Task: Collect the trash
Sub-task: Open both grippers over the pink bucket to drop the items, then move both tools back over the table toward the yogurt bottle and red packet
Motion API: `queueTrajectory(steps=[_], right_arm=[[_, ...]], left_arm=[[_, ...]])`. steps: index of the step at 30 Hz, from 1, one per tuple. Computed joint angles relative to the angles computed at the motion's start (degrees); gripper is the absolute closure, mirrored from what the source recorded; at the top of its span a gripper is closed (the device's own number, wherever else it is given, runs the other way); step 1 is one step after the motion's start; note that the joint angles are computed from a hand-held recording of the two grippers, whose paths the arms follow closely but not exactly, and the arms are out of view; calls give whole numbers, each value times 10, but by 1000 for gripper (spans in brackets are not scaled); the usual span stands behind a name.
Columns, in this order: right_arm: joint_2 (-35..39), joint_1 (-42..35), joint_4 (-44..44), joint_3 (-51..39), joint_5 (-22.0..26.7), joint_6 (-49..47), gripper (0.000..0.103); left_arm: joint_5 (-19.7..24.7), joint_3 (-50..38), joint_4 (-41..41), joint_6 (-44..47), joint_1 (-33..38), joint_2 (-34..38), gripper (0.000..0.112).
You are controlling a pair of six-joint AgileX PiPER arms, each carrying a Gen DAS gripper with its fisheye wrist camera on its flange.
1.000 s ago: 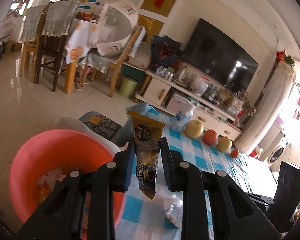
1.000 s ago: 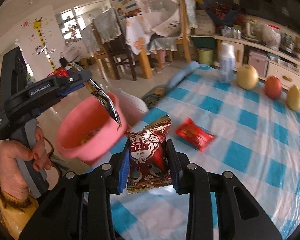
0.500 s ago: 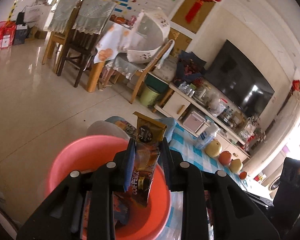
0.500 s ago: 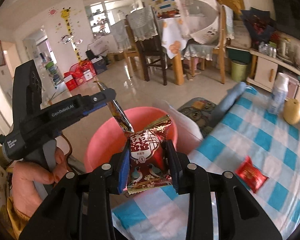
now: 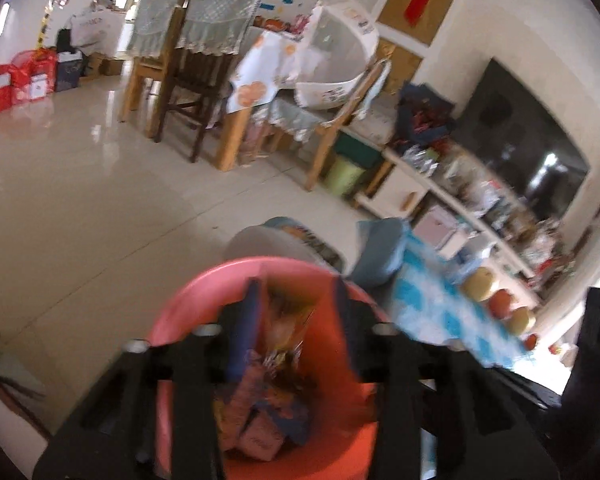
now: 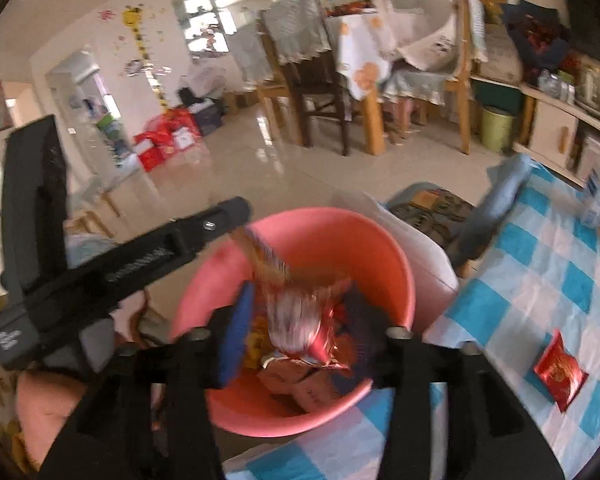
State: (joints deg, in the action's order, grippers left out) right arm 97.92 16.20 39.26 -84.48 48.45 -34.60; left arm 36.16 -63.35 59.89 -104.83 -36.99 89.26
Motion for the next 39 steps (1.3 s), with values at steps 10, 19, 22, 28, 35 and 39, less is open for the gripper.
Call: queueTrajectory(steps=[10, 19, 22, 28, 35, 39], right_arm=[[-95, -44, -42, 116, -91, -6, 14], [-142, -118, -44, 189, -76, -26, 14], [-162, -140, -45, 214, -71, -37, 14], [-194, -187, -45, 245, -60, -56, 10], [-216, -247, -32, 262, -36, -86, 10], [-226, -278, -22, 273, -21, -108, 10]], left_arm=[[66, -37, 10, 23, -31, 24, 21], [59, -96, -2, 73, -57, 68, 18], [60, -115, -5, 85, -65, 84, 18], [78, -163, -31, 133, -84, 123, 18], [111, -223, -58, 196, -108, 168, 18], [129, -259, -70, 231, -121, 192, 18]])
